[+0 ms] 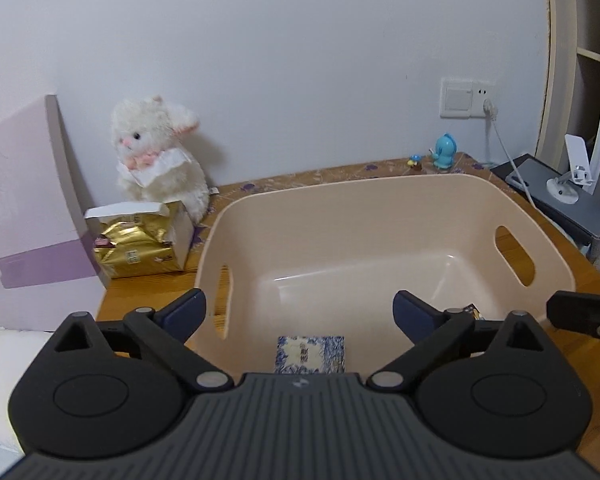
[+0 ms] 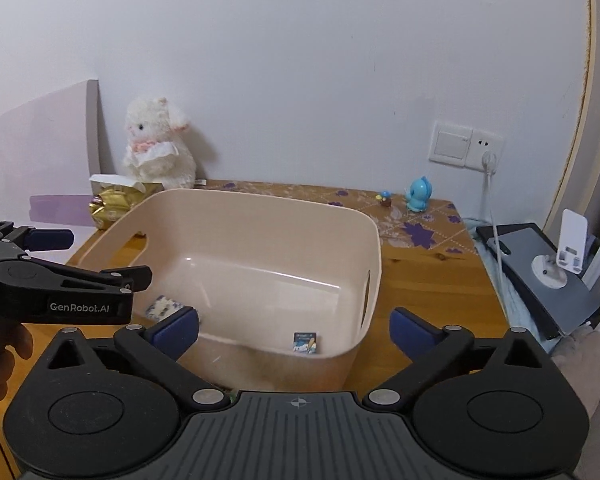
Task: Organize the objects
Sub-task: 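Carry both boxes into the beige basket and open both tools, then grasp the black cube with left tool while right tool grasps the green scrunchie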
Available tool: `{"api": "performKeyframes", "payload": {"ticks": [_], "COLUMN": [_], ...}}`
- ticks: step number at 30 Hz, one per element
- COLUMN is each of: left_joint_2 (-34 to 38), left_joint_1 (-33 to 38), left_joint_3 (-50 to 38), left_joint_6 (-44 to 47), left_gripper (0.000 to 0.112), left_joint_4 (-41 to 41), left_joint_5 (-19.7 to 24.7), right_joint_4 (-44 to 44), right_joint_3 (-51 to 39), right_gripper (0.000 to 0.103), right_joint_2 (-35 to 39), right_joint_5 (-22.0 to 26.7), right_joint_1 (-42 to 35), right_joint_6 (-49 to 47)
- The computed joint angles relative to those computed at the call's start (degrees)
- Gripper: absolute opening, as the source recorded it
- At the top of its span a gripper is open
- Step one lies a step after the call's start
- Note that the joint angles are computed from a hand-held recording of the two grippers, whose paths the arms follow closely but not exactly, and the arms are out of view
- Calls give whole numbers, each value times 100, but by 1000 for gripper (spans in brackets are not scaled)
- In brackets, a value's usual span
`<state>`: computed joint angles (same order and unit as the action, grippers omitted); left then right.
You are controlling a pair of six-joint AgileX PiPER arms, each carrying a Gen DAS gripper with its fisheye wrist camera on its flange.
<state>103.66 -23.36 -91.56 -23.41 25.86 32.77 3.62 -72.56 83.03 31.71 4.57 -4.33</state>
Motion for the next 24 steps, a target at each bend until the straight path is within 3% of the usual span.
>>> {"api": "performKeyframes", "payload": {"ticks": [7,12,15,19,24], "left_joint_2": [-859,-1412,-1633,-1875,-1943], "left_joint_1": [-44,5,101,92,209], "left_joint_3": [1034,1777,2149,2699,3120], "left_joint_6": [-565,-873,-755,-1365,-1354], "left_gripper": [100,100,100,100,100], "left_joint_4": [399,562,315,789,719], "left_joint_5": [-129,-249,-359,-444,-556], "right_joint_4": [-643,-645,-802,-677,-527], "right_joint_3": [618,1232,1491,1816,1985], "right_gripper": [103,103,103,103,103], "right_joint_2": [-752,-1160,-1230,-1268,-1130], "right_joint_5": [168,205,276,276,265], "right_joint_1": [299,368,458,476,475], "right_joint_6": [523,714,936,905,885]}}
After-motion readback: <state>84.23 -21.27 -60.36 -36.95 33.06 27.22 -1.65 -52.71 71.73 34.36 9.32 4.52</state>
